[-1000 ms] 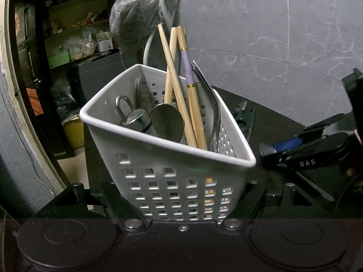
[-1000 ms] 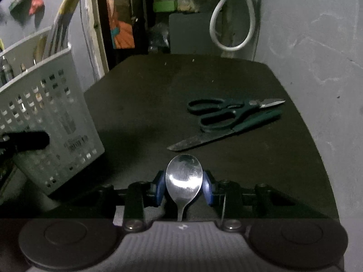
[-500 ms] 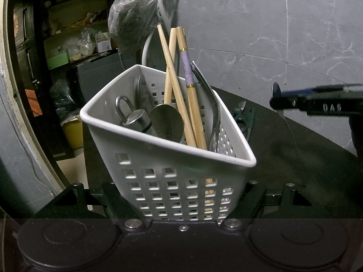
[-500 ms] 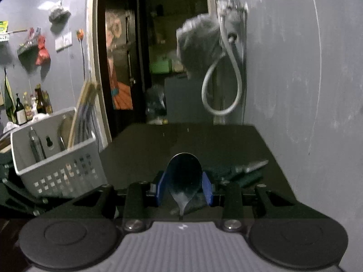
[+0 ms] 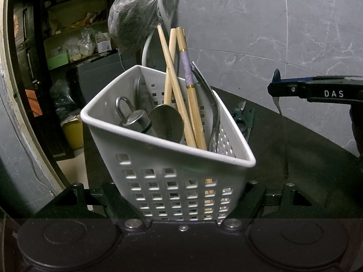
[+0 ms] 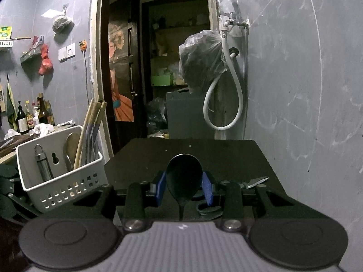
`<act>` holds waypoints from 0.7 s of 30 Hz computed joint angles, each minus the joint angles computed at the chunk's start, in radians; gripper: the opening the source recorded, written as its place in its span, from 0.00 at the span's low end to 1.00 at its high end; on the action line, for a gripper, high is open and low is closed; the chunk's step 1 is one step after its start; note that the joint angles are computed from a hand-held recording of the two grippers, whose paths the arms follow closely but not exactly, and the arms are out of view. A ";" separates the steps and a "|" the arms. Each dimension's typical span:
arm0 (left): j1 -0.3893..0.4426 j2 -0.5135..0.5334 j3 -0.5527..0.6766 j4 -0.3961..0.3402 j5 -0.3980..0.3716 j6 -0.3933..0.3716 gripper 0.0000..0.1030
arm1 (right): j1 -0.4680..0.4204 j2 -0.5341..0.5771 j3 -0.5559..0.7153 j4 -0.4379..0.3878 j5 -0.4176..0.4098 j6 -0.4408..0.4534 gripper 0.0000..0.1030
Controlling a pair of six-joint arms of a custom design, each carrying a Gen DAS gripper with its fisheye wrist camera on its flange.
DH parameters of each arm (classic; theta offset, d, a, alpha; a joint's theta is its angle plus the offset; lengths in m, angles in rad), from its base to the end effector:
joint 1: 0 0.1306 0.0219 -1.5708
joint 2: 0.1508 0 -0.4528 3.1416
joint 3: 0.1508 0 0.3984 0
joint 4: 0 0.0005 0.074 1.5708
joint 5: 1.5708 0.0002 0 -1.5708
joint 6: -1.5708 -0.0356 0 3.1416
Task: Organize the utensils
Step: 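Lift the spoon with the right tool and swing it toward the basket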
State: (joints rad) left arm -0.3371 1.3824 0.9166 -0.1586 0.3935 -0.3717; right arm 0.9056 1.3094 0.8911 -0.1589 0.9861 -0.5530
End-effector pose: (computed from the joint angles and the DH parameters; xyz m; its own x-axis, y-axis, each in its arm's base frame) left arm 0.4176 -0.1613 0.3415 -0.2965 0.4594 -0.8373 0.7585 0.6460 0.0858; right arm 0.2795 0.3074 0.3675 -0.2882 0.1024 -0.9521 0.1744 0.9833 0.0529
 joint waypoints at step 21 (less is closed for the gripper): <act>0.000 0.001 0.000 0.001 0.001 0.000 0.76 | 0.028 -0.006 -0.006 0.057 0.037 0.050 0.37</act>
State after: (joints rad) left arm -0.3370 1.3829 0.9168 -0.1579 0.3940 -0.3716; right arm 0.9336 1.3033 0.8853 -0.1020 1.0228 -0.5025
